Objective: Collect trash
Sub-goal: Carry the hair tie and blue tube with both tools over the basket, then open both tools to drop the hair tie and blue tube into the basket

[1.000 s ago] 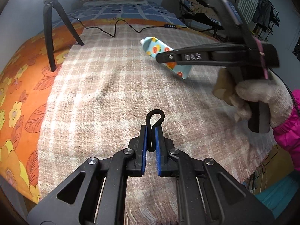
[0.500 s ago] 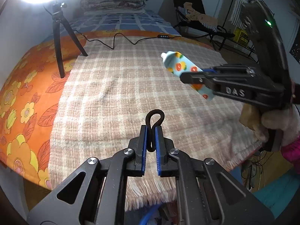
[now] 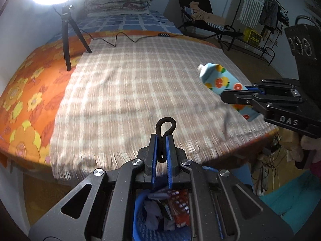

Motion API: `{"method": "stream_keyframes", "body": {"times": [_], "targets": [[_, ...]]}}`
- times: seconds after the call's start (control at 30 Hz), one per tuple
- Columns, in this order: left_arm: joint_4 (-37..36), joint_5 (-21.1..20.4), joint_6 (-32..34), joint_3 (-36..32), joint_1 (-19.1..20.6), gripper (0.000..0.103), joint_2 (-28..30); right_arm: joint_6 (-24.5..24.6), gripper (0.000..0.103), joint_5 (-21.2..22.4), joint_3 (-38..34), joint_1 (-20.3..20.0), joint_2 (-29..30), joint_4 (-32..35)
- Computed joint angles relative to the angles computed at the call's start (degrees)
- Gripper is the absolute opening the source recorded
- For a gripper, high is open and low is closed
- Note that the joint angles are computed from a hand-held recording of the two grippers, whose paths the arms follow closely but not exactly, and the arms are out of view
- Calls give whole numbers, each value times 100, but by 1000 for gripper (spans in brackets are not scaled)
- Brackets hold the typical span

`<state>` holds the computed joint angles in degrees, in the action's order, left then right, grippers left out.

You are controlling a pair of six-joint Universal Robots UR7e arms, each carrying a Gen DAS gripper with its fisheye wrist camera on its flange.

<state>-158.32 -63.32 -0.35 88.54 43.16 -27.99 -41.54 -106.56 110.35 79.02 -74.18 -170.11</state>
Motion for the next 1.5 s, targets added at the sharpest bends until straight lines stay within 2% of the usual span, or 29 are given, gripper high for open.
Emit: {"method": "stream_keyframes", "body": {"times": [0.37,0.7,1.07,1.5], "targets": [[-275,-126,-318,918,-178,6,-432,95,6,145,1189,-178,-705,-201],[-223,-190,-539,1463,-252,6,-578,-2,6,141,1868,-302,-883,-352],[-97,-199,-700,1657,-226,6,-486,-37,6,110,2116,-509,-769,-482],[237,-203,-797,1567,-145,6,-320,135,6,20,2087,-665,-603,-409]]}}
